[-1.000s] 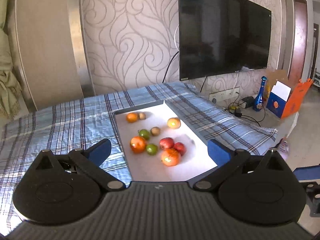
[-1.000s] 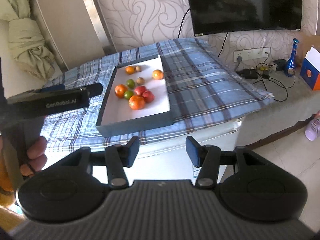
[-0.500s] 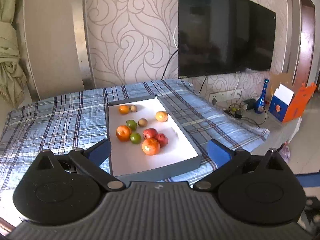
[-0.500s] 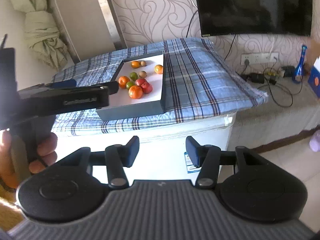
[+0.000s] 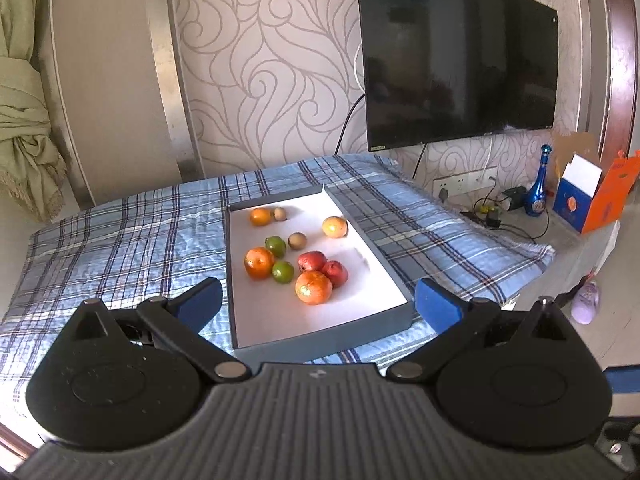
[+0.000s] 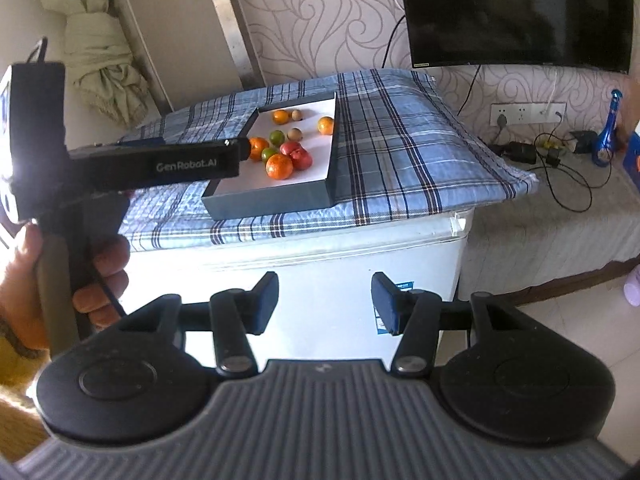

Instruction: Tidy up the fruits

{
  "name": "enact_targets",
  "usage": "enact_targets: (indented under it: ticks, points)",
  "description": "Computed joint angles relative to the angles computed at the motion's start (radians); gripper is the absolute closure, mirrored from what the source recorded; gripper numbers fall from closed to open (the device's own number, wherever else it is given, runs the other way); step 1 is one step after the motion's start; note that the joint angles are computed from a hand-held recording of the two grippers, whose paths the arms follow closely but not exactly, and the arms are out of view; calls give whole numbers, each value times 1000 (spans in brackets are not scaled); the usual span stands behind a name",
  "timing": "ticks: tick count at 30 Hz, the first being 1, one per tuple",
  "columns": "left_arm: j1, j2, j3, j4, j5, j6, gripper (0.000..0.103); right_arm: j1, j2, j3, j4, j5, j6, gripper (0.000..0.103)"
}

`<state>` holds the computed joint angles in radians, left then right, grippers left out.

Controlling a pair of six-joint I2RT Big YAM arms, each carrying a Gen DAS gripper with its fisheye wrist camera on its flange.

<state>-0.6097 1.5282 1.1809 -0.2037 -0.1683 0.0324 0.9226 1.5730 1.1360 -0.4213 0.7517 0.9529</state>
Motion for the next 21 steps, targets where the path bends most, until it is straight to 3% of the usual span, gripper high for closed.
enact_targets:
  ticks: [9, 19, 21]
  points:
    - [-5, 5, 0, 3, 7, 1, 0, 4, -4, -11, 5, 10, 20, 49]
    - [-8, 6, -1, 8, 27, -62, 1, 6, 9, 28, -60, 18, 4, 49]
    - [-10, 7, 1, -1, 48, -44, 1, 7, 9, 28, -62, 16, 1, 49]
